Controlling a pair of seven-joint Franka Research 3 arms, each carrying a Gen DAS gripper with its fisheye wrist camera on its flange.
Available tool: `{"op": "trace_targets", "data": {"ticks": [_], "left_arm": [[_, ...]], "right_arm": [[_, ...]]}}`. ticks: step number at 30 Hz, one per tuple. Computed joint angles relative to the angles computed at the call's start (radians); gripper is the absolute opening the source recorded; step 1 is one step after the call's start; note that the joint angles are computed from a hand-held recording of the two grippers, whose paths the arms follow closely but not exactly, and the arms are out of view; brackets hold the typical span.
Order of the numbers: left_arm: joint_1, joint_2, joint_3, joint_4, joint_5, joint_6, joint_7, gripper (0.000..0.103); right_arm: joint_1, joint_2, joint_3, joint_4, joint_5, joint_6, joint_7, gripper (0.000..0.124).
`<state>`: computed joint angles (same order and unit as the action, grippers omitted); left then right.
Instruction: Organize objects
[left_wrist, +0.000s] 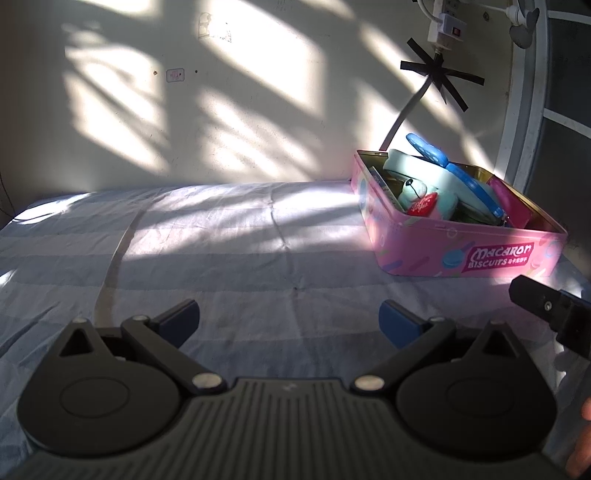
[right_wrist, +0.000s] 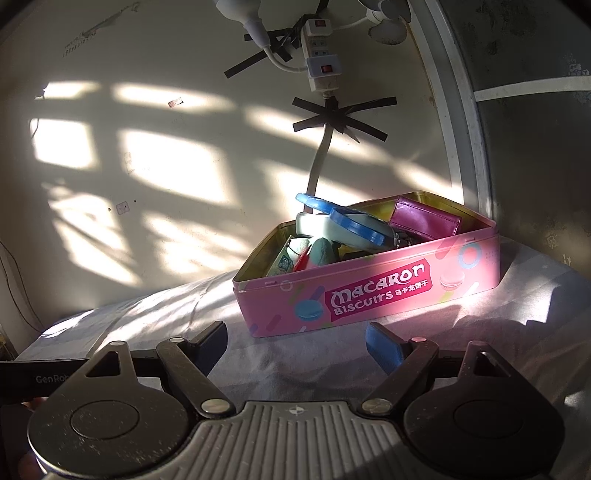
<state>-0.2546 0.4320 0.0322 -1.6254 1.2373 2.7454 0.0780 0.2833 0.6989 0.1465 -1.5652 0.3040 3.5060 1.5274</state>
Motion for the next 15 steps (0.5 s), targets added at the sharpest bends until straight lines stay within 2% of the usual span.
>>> {"op": "trace_targets", "data": {"ticks": [15], "left_arm": [[-0.008,0.021,-0.002,0.018,-0.058,-0.008,0.083,0.103]], "right_arm": [[-0.010,0.006,0.008,-0.001,0.000,-0.005,0.017,0.081]]}}
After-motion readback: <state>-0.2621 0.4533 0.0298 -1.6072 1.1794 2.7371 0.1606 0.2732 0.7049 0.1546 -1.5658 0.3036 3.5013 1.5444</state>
